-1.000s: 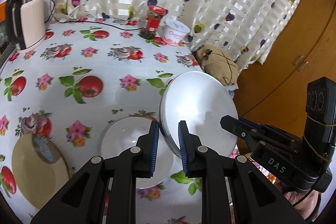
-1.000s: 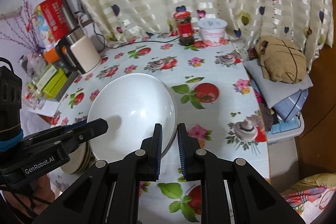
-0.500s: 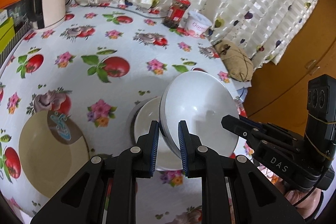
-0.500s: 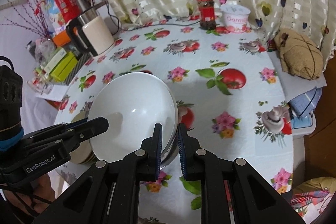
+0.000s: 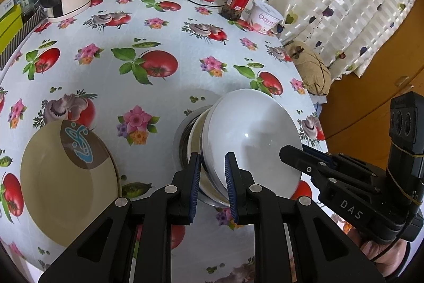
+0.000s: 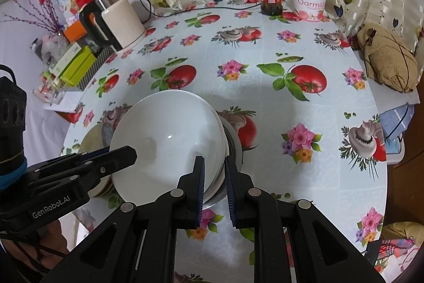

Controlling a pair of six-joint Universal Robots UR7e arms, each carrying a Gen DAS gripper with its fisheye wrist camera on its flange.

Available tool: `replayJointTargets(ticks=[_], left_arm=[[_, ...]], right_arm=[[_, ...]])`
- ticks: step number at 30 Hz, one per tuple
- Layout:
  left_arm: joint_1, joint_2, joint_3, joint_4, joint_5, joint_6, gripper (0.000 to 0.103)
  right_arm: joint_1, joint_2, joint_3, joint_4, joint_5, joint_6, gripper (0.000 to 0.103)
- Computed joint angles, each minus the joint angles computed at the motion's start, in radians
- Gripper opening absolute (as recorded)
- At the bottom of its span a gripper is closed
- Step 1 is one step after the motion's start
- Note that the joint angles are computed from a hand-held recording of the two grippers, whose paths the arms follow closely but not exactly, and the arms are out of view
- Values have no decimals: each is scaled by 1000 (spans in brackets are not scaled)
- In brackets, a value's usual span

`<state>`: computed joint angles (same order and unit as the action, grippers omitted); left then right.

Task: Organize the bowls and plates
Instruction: 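Lower the white bowl into the steel bowl and open the right gripper, then grasp the rim of the steel bowl stack with both grippers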

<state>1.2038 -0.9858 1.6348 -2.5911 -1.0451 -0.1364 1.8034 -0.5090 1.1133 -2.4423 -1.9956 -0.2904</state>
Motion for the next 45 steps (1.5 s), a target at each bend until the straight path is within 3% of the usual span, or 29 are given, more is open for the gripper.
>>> replayJointTargets(ticks=[19, 27, 45], left_arm=[[2, 1, 9, -11, 15, 6, 20], [3, -3, 18, -47, 10, 28, 20], [17, -21, 51, -156, -41, 86, 20]], right_arm=[[0, 18, -22, 32, -10, -2, 19], [0, 14, -14, 13, -3, -14, 31], [-9, -14, 27, -48, 32, -37, 31]])
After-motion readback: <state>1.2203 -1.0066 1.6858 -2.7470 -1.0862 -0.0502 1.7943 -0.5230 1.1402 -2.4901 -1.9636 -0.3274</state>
